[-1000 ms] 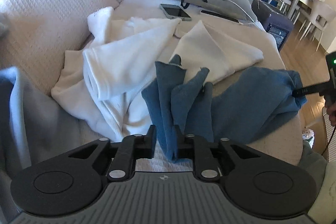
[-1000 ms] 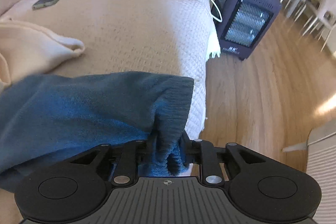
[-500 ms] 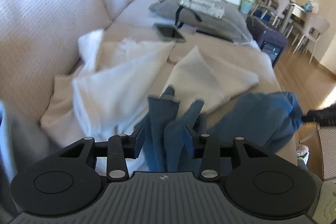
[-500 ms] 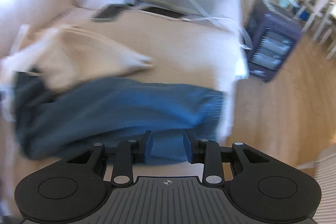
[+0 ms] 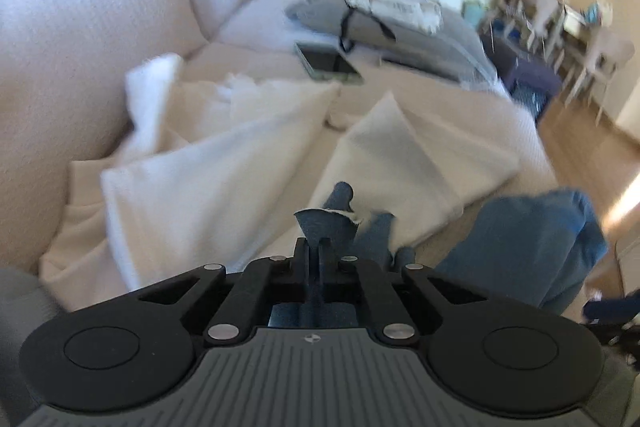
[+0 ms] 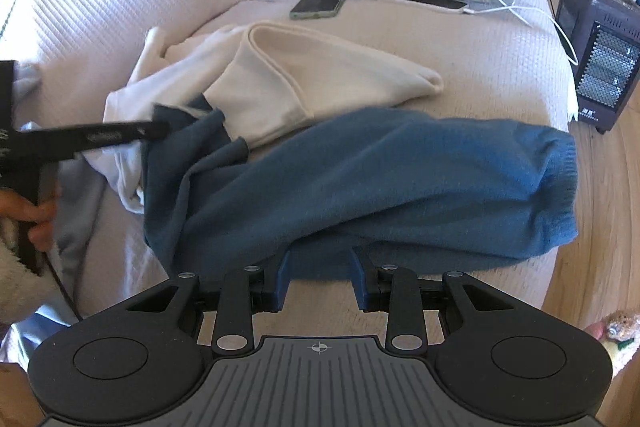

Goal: Fold clothes

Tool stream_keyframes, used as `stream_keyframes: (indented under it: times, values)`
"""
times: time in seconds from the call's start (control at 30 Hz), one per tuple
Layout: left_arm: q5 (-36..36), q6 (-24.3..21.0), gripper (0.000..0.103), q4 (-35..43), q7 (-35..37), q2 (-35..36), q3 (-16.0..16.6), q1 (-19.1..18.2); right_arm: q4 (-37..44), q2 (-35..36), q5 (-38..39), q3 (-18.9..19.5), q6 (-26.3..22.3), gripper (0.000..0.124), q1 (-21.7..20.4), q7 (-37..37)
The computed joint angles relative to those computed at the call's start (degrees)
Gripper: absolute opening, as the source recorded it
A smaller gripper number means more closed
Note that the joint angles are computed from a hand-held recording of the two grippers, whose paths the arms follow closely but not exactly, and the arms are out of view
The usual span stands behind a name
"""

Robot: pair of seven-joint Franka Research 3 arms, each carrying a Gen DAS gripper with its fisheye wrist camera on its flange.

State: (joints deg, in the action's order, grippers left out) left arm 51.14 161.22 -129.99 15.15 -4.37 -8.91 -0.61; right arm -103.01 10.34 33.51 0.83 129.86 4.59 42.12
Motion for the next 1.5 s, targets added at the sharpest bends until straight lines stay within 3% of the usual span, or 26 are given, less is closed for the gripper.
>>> stream_keyframes:
  times: [0.1, 0.17, 0.3, 0.5, 0.63, 0.77, 1.03, 1.17, 1.3, 1.5]
  values:
    - [1.13, -3.93, 0.004, -3.26, -3.35, -6.07, -0.75, 0.49, -0.51, -0.24, -0.39, -0.01, 0.01, 0.035, 0.15, 0.67]
    - [-2.12, -6.87, 0.004, -5.88, -3.32, -10.94, -0.85, 0.77, -0.41, -0.16, -0.42, 0.23, -0.10, 0.035, 0.36, 0.33]
    - [-8.22, -17.08, 0.003, -9.67, -1.55, -19.53, -2.77, 0.70, 0.71, 0.34, 0.62, 0.98, -2.09, 0.035, 0.78, -1.45]
    - [-15.63, -24.85, 0.003, -14.64, -1.05, -23.26, -3.49, -0.38, 2.12, 1.55, 1.76, 2.29, -4.47, 0.036, 2.51, -3.35]
    - [-15.63, -22.54, 0.004, -15.06, -0.89, -22.90, -3.36, -0.19, 3.78, 3.26, 5.21, 3.01, -4.93, 0.036, 3.04, -2.49]
    - [-13.12, -19.27, 0.012, -13.23, -0.09, -21.04, -3.63, 0.97, 7.72, 6.57, 8.16, 3.69, -7.25, 0.036, 3.13, 0.86]
    - [-15.78, -17.06, 0.016, -12.19, 2.46, -18.26, -2.81, 0.30, 12.62, 12.65, 3.53, 4.40, -5.50, 0.034, 5.26, 7.76]
    - [-16.13, -17.12, 0.022, -12.76, 1.76, -18.95, -2.45, 1.18, 11.99, 12.52, 5.50, 5.67, -5.38, 0.003, 4.13, 5.85]
    - [-16.78, -15.47, 0.026, -13.98, 0.84, -19.80, -1.64, 2.38, 13.39, 11.89, 11.70, 7.17, -10.81, 0.003, 2.20, 3.38]
    - [-16.58, -15.77, 0.026, -14.82, -0.76, -21.34, -2.49, 3.55, 17.14, 13.15, 16.93, 8.76, -17.57, 0.003, 3.14, 1.23]
